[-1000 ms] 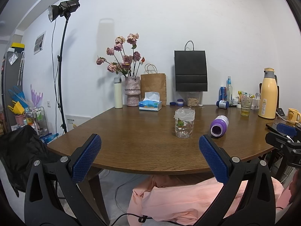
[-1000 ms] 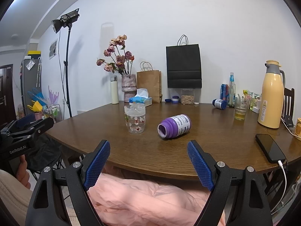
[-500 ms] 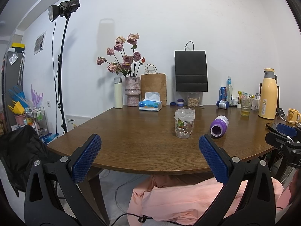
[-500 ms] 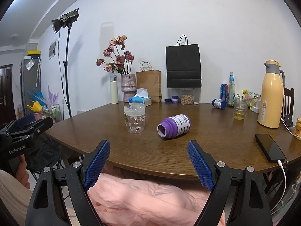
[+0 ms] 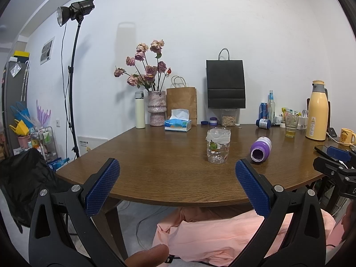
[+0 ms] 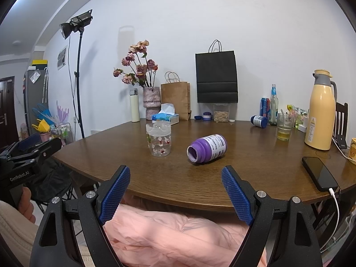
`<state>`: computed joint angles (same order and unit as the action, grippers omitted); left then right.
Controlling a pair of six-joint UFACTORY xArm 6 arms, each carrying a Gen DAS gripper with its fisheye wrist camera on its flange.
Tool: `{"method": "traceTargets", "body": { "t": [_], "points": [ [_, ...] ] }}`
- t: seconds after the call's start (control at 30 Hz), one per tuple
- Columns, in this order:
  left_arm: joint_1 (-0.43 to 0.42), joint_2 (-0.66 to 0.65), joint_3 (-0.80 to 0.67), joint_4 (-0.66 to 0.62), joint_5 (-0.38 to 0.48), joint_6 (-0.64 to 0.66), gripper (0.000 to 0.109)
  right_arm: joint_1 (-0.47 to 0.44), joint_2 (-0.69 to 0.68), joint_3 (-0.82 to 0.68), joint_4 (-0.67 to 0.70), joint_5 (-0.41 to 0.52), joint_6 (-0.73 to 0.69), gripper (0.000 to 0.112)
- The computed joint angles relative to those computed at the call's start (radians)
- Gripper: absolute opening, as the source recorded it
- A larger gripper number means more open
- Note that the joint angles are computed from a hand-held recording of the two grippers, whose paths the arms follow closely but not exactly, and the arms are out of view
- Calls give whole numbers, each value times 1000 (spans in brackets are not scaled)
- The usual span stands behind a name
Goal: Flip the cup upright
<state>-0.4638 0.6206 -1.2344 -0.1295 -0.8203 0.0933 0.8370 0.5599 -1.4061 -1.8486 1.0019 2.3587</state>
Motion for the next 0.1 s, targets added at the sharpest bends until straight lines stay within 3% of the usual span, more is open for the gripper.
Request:
{"method": "traceTargets", "body": {
  "t": [0.1],
  "points": [
    [-2, 0, 0, -10, -4, 5, 103, 0, 0, -1, 2, 0, -2, 88]
  ]
}}
